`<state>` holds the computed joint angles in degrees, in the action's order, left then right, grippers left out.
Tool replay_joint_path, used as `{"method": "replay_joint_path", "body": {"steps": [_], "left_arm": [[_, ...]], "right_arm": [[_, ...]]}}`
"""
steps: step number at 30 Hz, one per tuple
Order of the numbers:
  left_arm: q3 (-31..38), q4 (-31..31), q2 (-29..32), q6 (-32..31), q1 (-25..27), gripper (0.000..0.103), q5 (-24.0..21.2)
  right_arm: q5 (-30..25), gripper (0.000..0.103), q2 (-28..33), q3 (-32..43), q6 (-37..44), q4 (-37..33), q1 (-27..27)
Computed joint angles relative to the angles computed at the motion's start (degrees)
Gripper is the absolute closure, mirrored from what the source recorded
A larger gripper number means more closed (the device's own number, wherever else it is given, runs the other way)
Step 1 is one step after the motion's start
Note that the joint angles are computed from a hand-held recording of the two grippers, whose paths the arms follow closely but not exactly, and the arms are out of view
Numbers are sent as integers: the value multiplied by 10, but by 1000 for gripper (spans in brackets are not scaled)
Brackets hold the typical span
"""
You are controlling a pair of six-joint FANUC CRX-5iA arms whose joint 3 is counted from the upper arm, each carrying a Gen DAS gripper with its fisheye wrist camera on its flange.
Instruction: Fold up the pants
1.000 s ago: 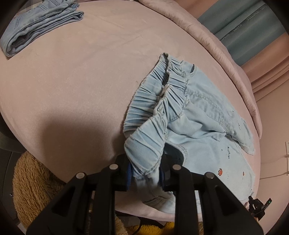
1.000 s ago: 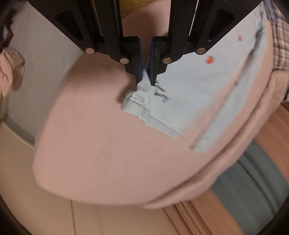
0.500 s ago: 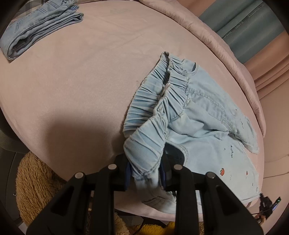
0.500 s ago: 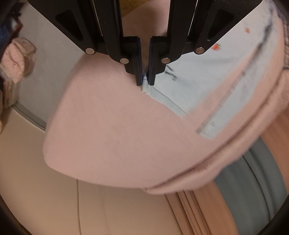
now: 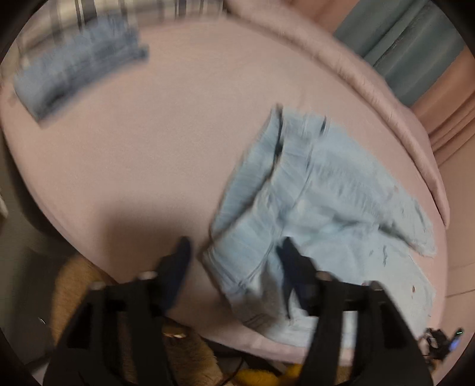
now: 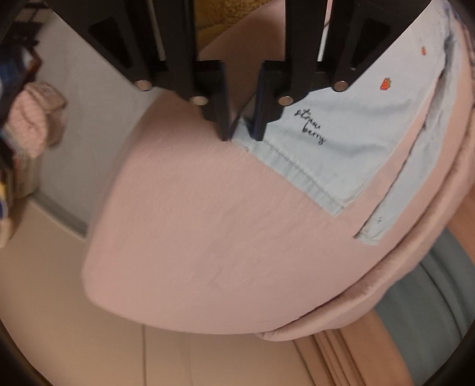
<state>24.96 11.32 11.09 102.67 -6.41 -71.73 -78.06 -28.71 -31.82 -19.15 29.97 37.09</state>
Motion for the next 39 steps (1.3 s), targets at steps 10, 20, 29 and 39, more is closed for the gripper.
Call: {"method": "replay_joint_path", "body": {"steps": [10, 20, 29, 39], "left_arm": [[10, 132, 13, -64, -28, 7, 92], [80, 146, 104, -49, -92, 22, 9], [103, 119, 117, -24, -93, 22, -9], [185, 154, 163, 11, -80, 22, -31]], "right_arm": [[120, 27, 85, 130, 112, 48, -50], [184, 27, 396, 504, 418, -234, -170], [24, 35, 582, 711, 413, -248, -184], [125, 99, 462, 527, 386, -164, -155]]}}
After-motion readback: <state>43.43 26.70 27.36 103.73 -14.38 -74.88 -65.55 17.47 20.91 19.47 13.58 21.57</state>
